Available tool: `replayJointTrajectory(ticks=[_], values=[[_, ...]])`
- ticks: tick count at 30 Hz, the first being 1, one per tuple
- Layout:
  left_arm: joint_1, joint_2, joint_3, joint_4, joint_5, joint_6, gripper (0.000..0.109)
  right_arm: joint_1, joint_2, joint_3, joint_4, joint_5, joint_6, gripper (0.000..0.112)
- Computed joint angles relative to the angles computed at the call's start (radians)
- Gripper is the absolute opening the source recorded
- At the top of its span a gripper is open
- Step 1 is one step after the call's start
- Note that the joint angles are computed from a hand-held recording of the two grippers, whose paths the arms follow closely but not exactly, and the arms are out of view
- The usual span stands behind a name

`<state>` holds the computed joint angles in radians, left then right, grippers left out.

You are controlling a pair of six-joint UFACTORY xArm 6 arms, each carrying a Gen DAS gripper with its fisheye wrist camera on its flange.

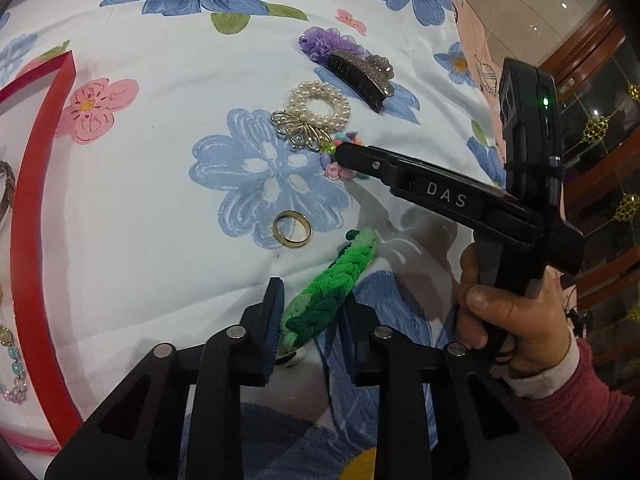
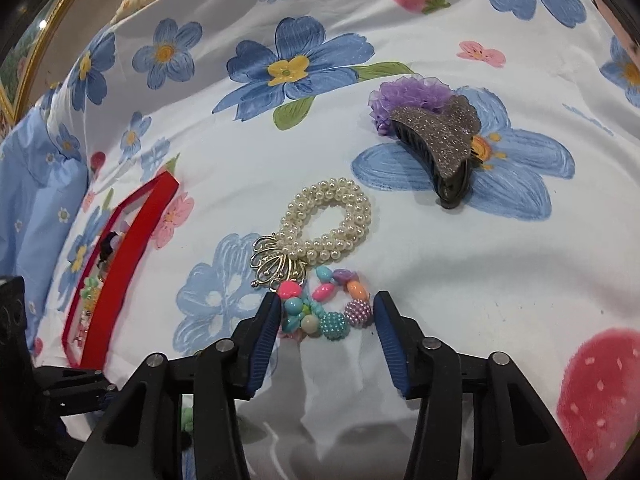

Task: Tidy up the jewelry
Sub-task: 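Grasp the green braided band with the left tool while the right tool grasps the colorful beads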

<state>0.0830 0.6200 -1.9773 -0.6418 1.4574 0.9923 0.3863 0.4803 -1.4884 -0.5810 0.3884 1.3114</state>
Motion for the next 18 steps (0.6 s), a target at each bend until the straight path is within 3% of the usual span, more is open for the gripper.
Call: replayJointTrajectory(ticks=[1, 2, 6, 18], values=[[0.001, 0.002, -0.005, -0.004, 0.001, -0.002, 0.018, -0.001, -0.001, 0.002, 0.003, -0.007, -0.001, 0.031], [0.002, 0.008, -0.016, -0.006, 0.009, -0.008, 0.018, -0.004, -0.004, 0.012, 0.009, -0.028, -0.004, 0.012], [0.010, -0.002, -0.014, -0.023, 0.015, 0.007, 0.013, 0.009, -0.013, 0.003, -0.014, 0.003, 0.003, 0.012], [0.090, 0.005, -0.084, -0.107, 0.050, -0.018, 0.013, 0.043, -0.099, 0.046, -0.138, -0.030, 0.127, 0.012]])
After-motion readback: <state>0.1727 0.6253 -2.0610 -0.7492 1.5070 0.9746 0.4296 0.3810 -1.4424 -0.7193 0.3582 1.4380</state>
